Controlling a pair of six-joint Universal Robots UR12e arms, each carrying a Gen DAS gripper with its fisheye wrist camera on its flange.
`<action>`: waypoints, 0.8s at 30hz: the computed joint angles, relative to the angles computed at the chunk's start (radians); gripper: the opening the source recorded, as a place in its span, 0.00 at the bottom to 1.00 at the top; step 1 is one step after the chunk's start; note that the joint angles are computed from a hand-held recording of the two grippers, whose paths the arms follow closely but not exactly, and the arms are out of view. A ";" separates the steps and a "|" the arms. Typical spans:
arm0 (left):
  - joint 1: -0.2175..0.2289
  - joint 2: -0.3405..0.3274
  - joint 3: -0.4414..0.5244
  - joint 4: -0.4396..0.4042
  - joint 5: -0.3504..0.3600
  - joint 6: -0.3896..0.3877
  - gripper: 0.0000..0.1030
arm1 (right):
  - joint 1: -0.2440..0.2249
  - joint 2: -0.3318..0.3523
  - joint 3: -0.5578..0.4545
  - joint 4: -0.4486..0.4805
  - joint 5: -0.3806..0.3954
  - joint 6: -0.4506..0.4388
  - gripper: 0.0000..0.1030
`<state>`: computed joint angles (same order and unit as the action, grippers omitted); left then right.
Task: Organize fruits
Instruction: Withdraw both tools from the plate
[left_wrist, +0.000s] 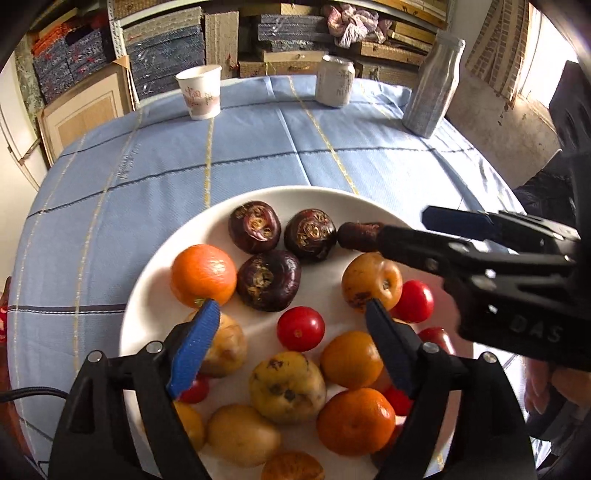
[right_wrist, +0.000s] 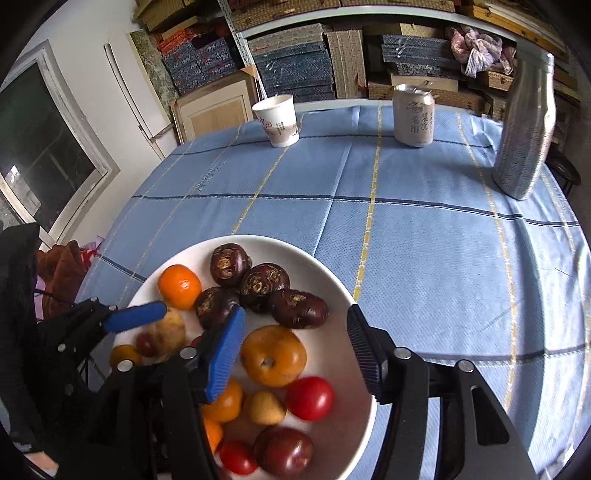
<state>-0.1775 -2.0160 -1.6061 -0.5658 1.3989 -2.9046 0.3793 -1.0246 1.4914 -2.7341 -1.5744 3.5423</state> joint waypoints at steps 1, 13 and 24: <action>0.001 0.007 -0.006 0.001 0.005 -0.004 0.80 | 0.003 -0.009 0.008 0.000 -0.005 0.004 0.62; 0.034 0.120 -0.126 0.053 0.035 -0.044 0.92 | 0.055 -0.112 0.117 -0.013 -0.073 0.036 0.82; 0.052 0.216 -0.229 0.076 0.075 -0.056 0.95 | 0.123 -0.180 0.185 0.011 -0.172 0.050 0.94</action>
<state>-0.1258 -1.8002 -1.8353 -0.4899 1.4736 -2.9601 0.5021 -1.2051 1.6766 -2.7226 -1.7465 3.5927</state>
